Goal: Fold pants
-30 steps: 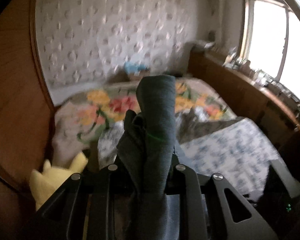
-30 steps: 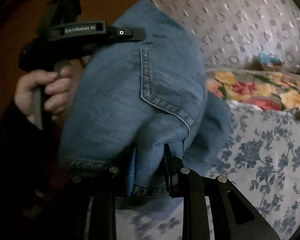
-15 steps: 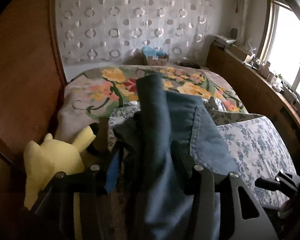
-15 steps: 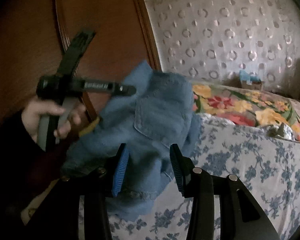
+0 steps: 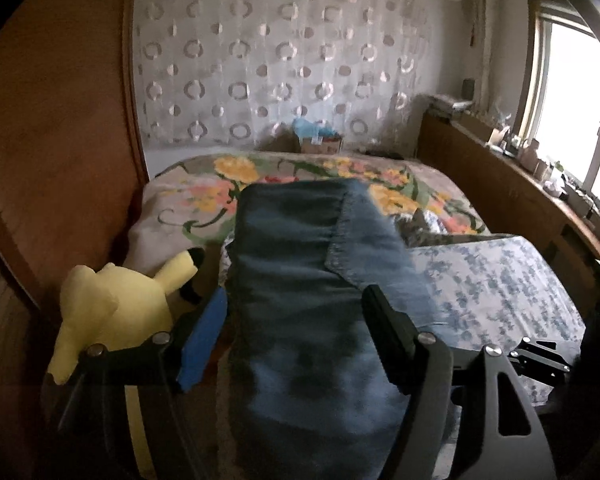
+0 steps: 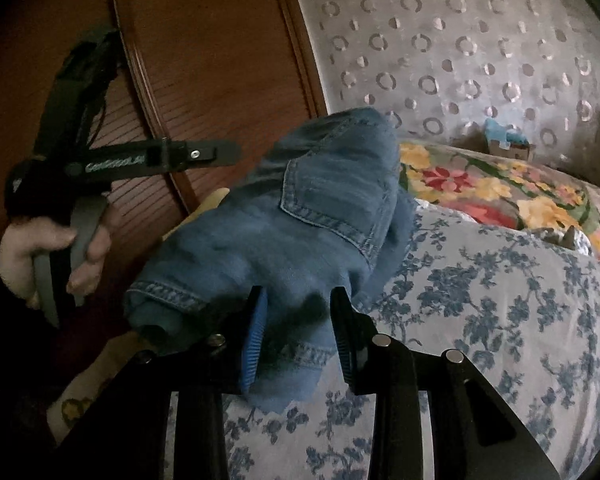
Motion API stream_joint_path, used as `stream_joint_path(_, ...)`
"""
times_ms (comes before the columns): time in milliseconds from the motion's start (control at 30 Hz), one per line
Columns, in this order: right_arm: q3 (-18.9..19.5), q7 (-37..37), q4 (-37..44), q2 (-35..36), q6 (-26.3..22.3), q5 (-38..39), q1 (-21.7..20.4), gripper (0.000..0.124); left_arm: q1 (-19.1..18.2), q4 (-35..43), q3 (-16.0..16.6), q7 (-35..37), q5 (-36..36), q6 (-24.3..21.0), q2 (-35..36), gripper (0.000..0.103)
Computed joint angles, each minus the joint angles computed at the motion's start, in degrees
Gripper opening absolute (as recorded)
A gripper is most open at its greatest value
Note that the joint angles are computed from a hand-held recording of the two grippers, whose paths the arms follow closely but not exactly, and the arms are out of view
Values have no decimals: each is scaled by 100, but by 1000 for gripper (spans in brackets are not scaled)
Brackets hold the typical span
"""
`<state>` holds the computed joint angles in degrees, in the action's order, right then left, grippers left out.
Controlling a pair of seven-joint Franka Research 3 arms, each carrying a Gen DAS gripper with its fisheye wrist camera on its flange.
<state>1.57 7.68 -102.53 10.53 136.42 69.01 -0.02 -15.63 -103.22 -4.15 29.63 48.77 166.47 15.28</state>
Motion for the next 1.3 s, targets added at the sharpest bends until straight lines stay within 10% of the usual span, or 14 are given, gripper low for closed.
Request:
stream_joint_path(400, -501, -750, -990, -1032, -120, 716, -199, 34, -390, -355, -414, -1855, 2073, -506, -802, 79)
stream_joint_path(1300, -1641, -1408, -3113, -3526, 271, 1036, -307, 35, -1258, -248, -1474, -2936, 2737, -2304, -1221, 84)
